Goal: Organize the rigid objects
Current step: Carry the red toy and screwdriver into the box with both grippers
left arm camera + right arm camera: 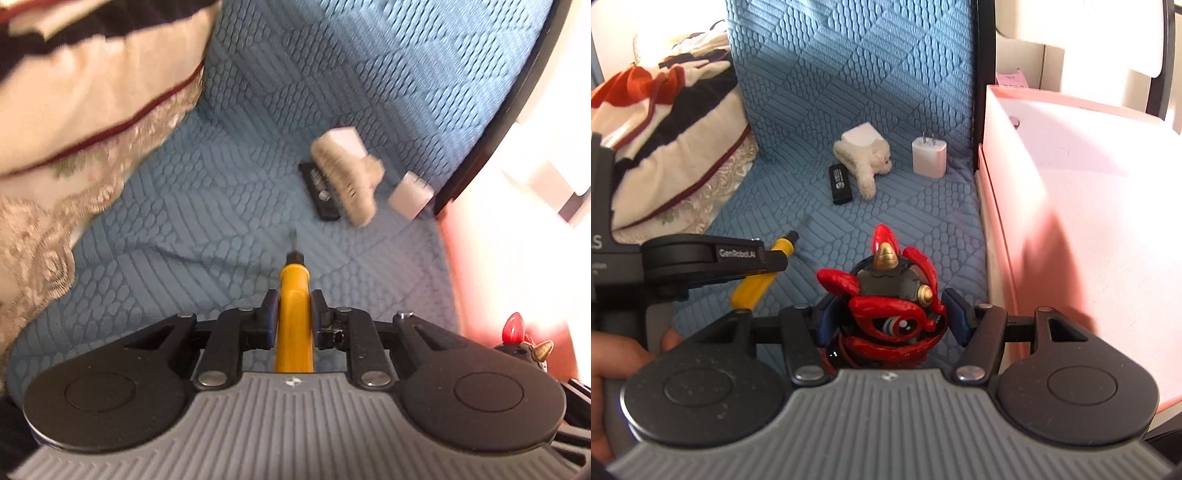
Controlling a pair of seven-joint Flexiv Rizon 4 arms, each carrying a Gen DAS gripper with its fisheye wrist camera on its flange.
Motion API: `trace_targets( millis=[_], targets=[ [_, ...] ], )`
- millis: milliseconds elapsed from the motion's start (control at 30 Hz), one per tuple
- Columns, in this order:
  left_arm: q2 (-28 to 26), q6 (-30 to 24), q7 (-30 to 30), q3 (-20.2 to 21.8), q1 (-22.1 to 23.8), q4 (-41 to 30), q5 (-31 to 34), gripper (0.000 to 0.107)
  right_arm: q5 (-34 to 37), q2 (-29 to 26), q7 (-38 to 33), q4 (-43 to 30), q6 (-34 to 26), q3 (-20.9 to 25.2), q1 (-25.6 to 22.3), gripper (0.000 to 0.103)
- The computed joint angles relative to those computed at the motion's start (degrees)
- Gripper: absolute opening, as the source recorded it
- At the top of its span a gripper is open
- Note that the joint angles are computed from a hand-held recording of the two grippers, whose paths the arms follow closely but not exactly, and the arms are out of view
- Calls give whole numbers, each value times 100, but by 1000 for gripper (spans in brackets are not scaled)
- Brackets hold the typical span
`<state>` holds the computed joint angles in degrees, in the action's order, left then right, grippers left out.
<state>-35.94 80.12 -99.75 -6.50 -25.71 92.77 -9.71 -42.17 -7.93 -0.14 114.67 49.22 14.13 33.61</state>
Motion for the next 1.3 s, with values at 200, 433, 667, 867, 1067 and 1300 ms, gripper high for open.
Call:
trace_targets(
  millis=[200, 433, 667, 867, 1067, 1300],
  targets=[
    [299, 124, -175, -189, 75, 150, -227, 21, 191, 263, -366, -111, -83, 24, -138, 62],
    [516, -159, -342, -98, -47, -121, -199, 21, 439, 506, -883, -335, -233, 38, -347, 62],
    [720, -346, -344, -259, -51, -398, -288, 21, 492, 726, -1382, -607, -333, 0, -598, 62],
    [786, -512, -314, -354, -141, -776, -310, 21, 410, 918, -1637, -800, -406, -18, -816, 62],
    [671, -774, -481, -238, -452, -1387, -150, 21, 407, 1134, -1896, -922, -478, -24, -1040, 62],
    [365, -1048, -737, -146, -792, -2064, 136, 21, 571, 1515, -2131, -679, -494, 6, -1367, 62]
  ],
)
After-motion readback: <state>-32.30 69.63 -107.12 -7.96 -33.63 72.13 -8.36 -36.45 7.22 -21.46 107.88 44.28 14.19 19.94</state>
